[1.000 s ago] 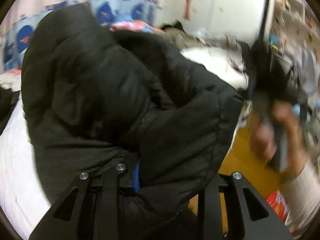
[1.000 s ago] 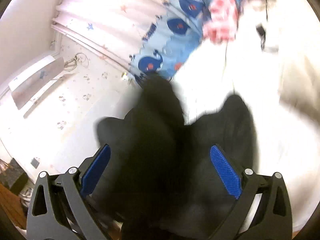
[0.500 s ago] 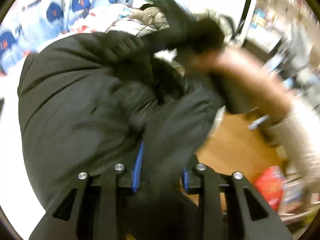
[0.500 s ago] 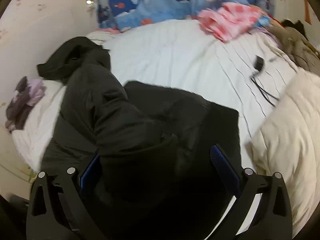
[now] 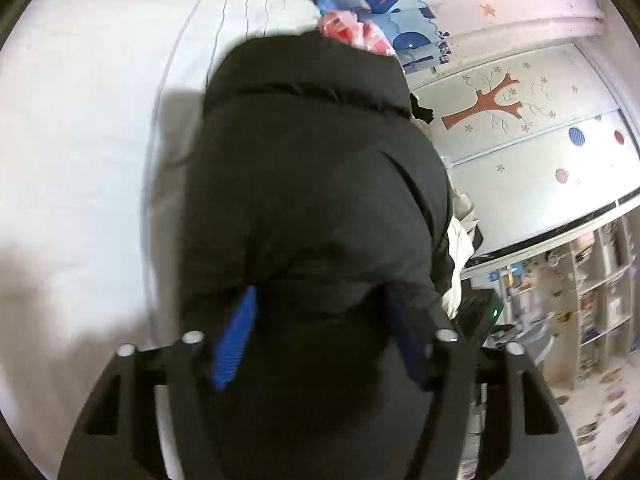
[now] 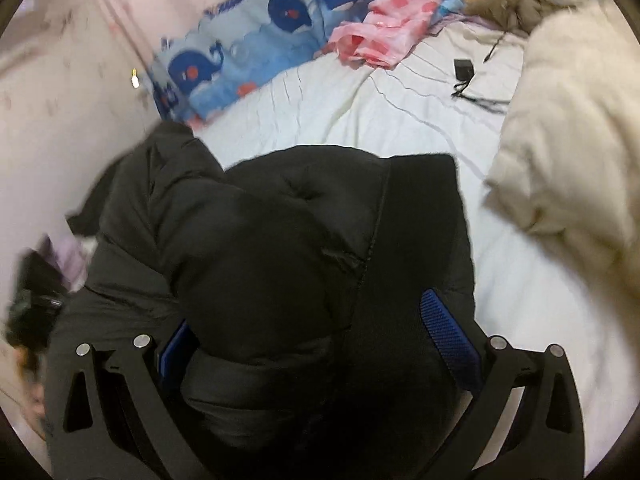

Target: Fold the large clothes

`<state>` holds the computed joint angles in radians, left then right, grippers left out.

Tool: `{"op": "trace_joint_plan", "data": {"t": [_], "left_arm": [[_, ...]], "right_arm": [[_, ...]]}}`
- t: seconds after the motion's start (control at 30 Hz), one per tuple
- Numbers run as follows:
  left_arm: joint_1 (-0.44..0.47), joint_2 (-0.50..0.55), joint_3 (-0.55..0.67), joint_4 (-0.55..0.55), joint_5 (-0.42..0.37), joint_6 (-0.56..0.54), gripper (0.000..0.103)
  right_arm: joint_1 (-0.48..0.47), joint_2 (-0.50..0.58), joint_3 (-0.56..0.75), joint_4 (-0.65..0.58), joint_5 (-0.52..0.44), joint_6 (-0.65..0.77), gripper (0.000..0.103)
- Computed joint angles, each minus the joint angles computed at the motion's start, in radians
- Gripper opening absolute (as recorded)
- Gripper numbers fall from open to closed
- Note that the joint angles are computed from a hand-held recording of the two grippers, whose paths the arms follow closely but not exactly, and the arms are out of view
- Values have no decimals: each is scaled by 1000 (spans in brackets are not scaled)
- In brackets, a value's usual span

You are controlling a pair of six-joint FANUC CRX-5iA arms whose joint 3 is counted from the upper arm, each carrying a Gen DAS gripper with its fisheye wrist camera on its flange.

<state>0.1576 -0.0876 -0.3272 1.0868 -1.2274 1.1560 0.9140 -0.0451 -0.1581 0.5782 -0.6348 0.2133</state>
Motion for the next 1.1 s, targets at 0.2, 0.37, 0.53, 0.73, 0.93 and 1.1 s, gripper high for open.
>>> {"op": "trace_joint_plan", "data": {"t": [0.2,0.37,0.53,0.73,0.93,1.1], "left_arm": [[69,-93,78,-76,13,-124,63],[248,-154,135,-166,-27,-156,63],[321,-147,240,-486,-201,-139,63],[281,-194,228,-405,-34,-153,63],[53,-10,357,-524,2,-30,64],[3,18,370,-571,6,-15,66]], "right_arm": [[-7,153,177,-75,128,59,97],[20,358,521,-419,77,478,97],[52,428,636,-415,-162,608,97],[60,474,812,-384,-460,676,97],[92,510,878,-159,-443,573,97],[23,647,1006,-301,-571,637,97]]}}
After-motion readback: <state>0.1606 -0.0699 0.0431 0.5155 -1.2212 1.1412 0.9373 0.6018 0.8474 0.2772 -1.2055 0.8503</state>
